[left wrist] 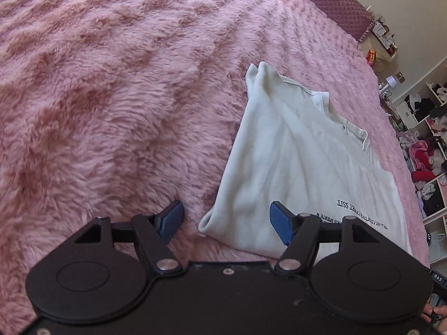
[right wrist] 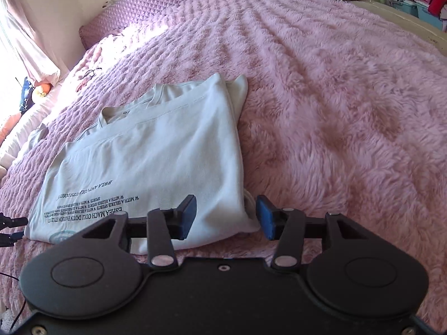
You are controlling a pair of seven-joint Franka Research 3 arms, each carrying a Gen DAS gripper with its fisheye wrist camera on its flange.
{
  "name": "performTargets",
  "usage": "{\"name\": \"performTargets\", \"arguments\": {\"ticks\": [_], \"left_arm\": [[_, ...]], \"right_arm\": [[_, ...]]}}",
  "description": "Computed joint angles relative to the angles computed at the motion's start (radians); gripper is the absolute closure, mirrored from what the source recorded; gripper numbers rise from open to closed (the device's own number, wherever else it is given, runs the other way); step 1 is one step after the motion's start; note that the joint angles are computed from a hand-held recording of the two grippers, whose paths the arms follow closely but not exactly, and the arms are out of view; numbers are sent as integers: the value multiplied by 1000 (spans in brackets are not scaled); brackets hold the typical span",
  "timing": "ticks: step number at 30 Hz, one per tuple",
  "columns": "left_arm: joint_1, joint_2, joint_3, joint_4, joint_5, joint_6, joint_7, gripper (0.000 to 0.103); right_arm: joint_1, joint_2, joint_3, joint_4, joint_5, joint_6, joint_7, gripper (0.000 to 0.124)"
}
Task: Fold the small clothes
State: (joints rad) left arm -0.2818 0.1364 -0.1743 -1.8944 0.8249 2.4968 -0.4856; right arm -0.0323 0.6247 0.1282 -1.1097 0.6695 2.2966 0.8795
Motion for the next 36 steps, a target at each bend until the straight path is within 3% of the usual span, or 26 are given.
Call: {"name": "performTargets", "arguments": {"ticks": [3, 5, 6, 7, 8, 11, 14, 15, 18, 21, 24, 26, 28, 30, 32, 36], "left_arm": [[-10, 13, 0, 11, 21, 2, -42, 37], [-12, 33, -3, 44, -7, -29, -16, 57], [-13, 45, -8, 69, -48, -68, 28, 78], [-14, 51, -8, 84, -72, -89, 44, 93], [-17, 36, 0, 69, -62, -72, 10, 96], [-15, -49, 12, -8, 38, -9, -120, 97], [4, -91, -15, -30, -1, -40, -9, 98], [9, -91, -23, -32, -35, -54, 29, 102], [22, -69, -36, -39, -203, -117, 155, 103], [21, -100, -32, -117, -142, -39, 37, 103], [21, -132, -45, -121, -90, -47, -10, 101], [16, -130, -58, -76, -52, -96, 19, 101], [7, -103, -67, -8, 3, -123, 57, 100], [-8, -33, -65, 98, 58, -109, 103, 96], [-23, 46, -50, 193, 70, -55, 151, 90], [-70, 260, -28, 442, 16, -17, 293, 89]], "right_arm": [[23, -2, -20, -11, -30, 25, 45, 96], [24, -11, -17, -26, -32, 36, 58, 112], [29, -15, -20, -34, -36, 48, 70, 113], [32, -22, -21, -43, -41, 58, 79, 114], [33, -37, -20, -60, -39, 72, 83, 115], [-6, -101, 17, -128, 49, 120, 16, 117], [-21, -115, 8, -126, 75, 79, -13, 119], [-12, -104, -9, -114, 51, 60, 5, 119], [16, -68, -45, -106, -21, 43, 64, 119], [6, -48, -35, -120, -4, 66, 100, 119], [2, -72, -31, -158, 4, 96, 103, 113], [29, -121, -48, -220, -25, 178, 112, 101], [58, -189, -44, -323, -30, 338, 76, 94], [33, -240, 33, -385, 78, 421, -73, 94], [18, -268, 92, -400, 206, 383, -185, 94], [70, -263, 122, -401, 286, 251, -272, 94]]}}
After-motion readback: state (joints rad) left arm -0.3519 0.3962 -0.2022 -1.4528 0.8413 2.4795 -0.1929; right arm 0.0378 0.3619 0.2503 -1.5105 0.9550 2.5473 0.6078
